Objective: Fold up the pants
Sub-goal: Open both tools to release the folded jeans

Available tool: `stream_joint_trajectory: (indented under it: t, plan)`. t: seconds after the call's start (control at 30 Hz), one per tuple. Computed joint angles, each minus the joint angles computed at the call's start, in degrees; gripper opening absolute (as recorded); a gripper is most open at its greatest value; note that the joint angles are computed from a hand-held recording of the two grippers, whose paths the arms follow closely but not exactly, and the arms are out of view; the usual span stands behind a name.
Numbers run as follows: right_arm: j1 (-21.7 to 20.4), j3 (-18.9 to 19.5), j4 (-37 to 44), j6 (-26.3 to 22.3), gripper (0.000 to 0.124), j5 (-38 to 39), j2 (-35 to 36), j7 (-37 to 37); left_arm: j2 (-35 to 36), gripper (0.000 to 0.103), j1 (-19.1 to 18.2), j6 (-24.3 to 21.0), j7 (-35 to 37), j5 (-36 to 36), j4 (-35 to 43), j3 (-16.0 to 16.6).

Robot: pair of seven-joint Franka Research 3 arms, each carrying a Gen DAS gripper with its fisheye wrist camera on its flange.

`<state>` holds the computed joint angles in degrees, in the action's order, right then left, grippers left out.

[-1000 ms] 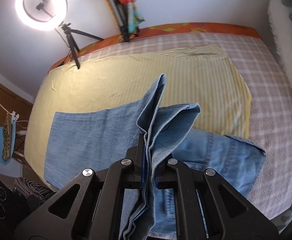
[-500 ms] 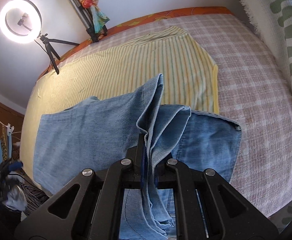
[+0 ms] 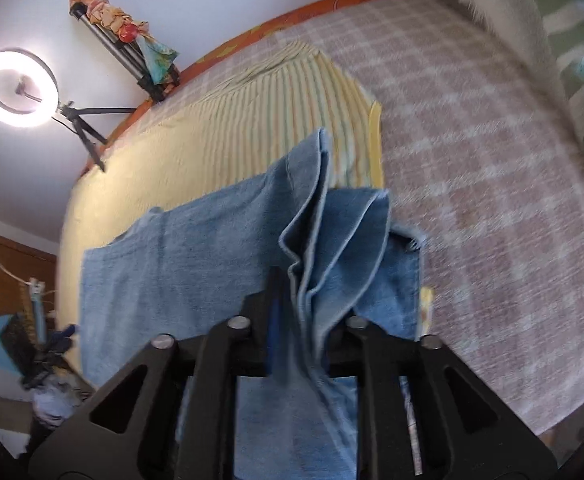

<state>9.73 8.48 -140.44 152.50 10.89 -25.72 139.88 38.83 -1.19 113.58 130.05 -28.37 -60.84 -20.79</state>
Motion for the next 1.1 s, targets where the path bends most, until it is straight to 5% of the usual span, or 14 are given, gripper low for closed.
stream_joint_trajectory:
  t: [0.07,0.23,0.33,0.4,0.43,0.5,0.6,0.63,0.7,0.83,1.1]
  plan:
    - [2.6,-1.6,-3.0,4.1,0.046,3.2,-1.9,-2.9,-0.7,0.039,0.4,-0.4,0.2,-0.2,-1.2,-0.1]
    - [6.7,-3.7,-8.2,5.8,0.048,8.9,-6.9,-8.3,-0.5,0.039,0.2,-0.7,-0.1,-0.3,-1.0,0.1]
    - [4.8,-1.1,-9.1,3.0,0.048,8.4,-8.5,-6.9,-0.6,0.039,0.2,-0.9,0.2,-0.2,-1.1,0.1]
    - [1.9,2.0,-7.6,-2.0,0.043,4.8,-8.7,-4.1,-1.0,0.039,0.3,-0.8,0.5,-0.3,-1.7,0.1]
    - [-0.3,4.2,-5.8,-5.7,0.028,1.4,-8.5,-1.8,-1.3,0.038,0.5,-0.5,0.5,-0.5,-2.1,0.1]
    - [-2.8,6.8,-3.0,-11.6,0.018,-4.1,-8.3,1.9,-1.9,0.039,0.9,-0.1,0.3,-1.2,-2.8,0.1]
    - [-7.7,12.7,5.3,-27.3,0.019,-16.9,-5.0,10.0,-3.1,0.039,1.8,1.0,0.8,-2.2,-4.5,0.1]
    - [-7.6,12.8,6.1,-28.3,0.020,-18.1,-4.7,11.3,-4.0,0.039,2.0,1.9,1.2,-2.5,-5.7,0.2]
    - [-6.5,12.1,5.4,-25.7,0.022,-19.1,-5.9,14.3,-5.0,0.039,2.5,2.7,1.7,-3.0,-7.1,0.4]
    - [-4.8,12.8,8.0,-23.6,0.048,-24.4,-5.0,18.0,-6.3,0.046,4.0,2.5,2.0,-4.7,-8.7,0.8]
    - [1.4,11.9,20.4,-20.0,0.049,-30.4,7.7,18.0,-7.4,0.046,5.5,0.9,0.9,-6.5,-11.0,1.9]
